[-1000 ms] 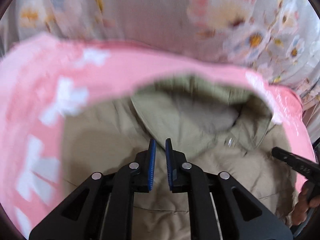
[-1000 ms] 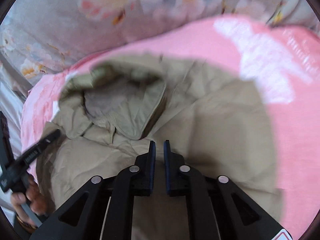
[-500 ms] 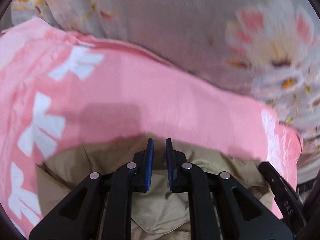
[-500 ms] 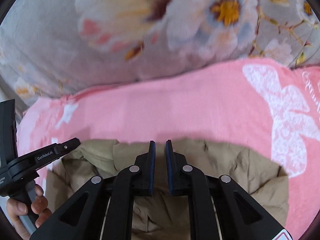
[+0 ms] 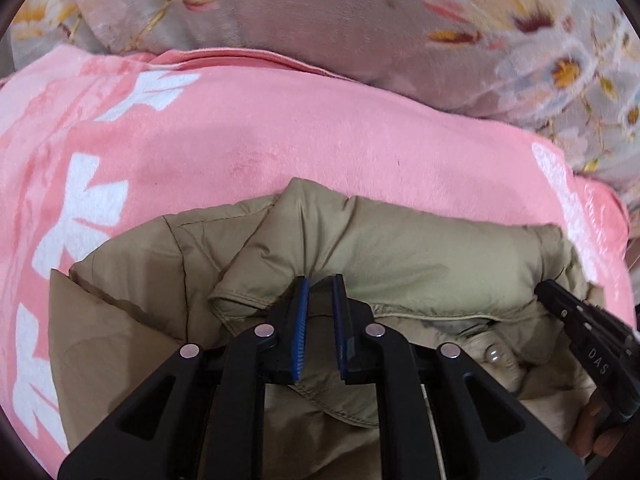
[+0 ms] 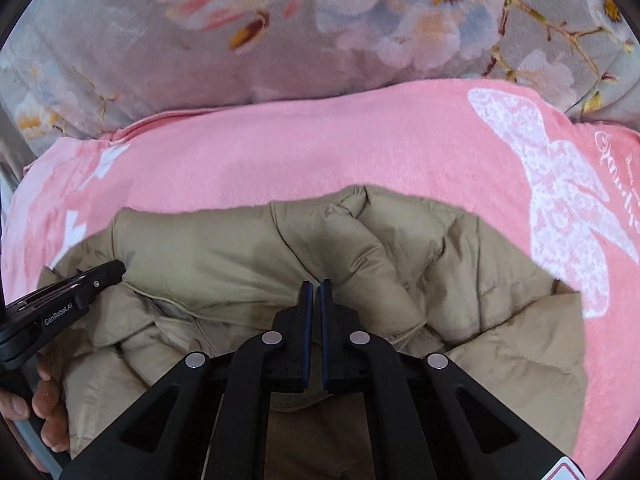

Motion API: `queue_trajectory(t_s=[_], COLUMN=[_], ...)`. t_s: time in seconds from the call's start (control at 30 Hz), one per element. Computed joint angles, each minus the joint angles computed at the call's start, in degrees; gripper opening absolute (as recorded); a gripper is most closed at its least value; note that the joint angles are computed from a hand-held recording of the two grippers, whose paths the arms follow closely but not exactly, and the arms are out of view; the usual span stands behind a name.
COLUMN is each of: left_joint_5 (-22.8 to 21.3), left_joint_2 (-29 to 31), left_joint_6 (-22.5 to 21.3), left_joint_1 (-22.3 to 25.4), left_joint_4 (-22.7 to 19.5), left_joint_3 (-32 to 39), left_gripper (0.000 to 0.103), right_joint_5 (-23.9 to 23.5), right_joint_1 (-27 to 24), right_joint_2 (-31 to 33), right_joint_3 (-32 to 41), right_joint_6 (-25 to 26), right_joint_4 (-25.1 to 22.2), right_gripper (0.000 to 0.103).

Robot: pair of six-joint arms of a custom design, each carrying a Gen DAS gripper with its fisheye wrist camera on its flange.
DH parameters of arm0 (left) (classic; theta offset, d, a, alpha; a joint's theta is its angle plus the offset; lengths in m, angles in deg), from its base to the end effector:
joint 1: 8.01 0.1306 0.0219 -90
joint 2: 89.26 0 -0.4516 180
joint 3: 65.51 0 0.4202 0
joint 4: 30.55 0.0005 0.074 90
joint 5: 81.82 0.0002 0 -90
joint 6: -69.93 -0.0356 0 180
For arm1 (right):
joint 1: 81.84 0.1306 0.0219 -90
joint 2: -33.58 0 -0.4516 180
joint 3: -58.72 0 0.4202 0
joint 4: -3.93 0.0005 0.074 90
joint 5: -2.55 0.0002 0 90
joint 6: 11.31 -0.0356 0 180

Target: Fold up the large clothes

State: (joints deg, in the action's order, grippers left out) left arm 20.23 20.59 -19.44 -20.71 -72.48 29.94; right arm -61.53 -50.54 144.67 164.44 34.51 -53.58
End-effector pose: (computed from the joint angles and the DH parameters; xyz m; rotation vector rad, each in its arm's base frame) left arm 0.6249 -0.1490 0.3602 0.3504 2.5366 -0.3582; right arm 0.5645 0.3244 0.4182 0.4178 2.4659 -0.0858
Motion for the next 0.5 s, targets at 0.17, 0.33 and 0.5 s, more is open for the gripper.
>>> queue_trajectory(t_s=[0.17,0.33,0.5], left_joint_5=[0.6,0.4,0.1], left_joint_2=[-0.5,-0.9,-1.0], left_joint_6=[0.7,0.5,0.7], left_joint_1=[0.1,-0.1,-0.2], left_joint_4=[3.9,6.8,8.1], left_joint_3=[-2.2,-3.5,-4.1], left_gripper=[0.011,0.011,0.011], right_joint_5=[-1.2,0.4,2.1], right_joint_1=[-0.5,-0.3,0.0], right_joint_2=[-0.4,0.0,0.7], right_joint_3=[-2.4,-3.3,-3.1], right_joint_6=[-1.1,-0.3,0.4], right_joint_4=[3.3,5.0,5.0], right_gripper=[0.0,0.0,0.0])
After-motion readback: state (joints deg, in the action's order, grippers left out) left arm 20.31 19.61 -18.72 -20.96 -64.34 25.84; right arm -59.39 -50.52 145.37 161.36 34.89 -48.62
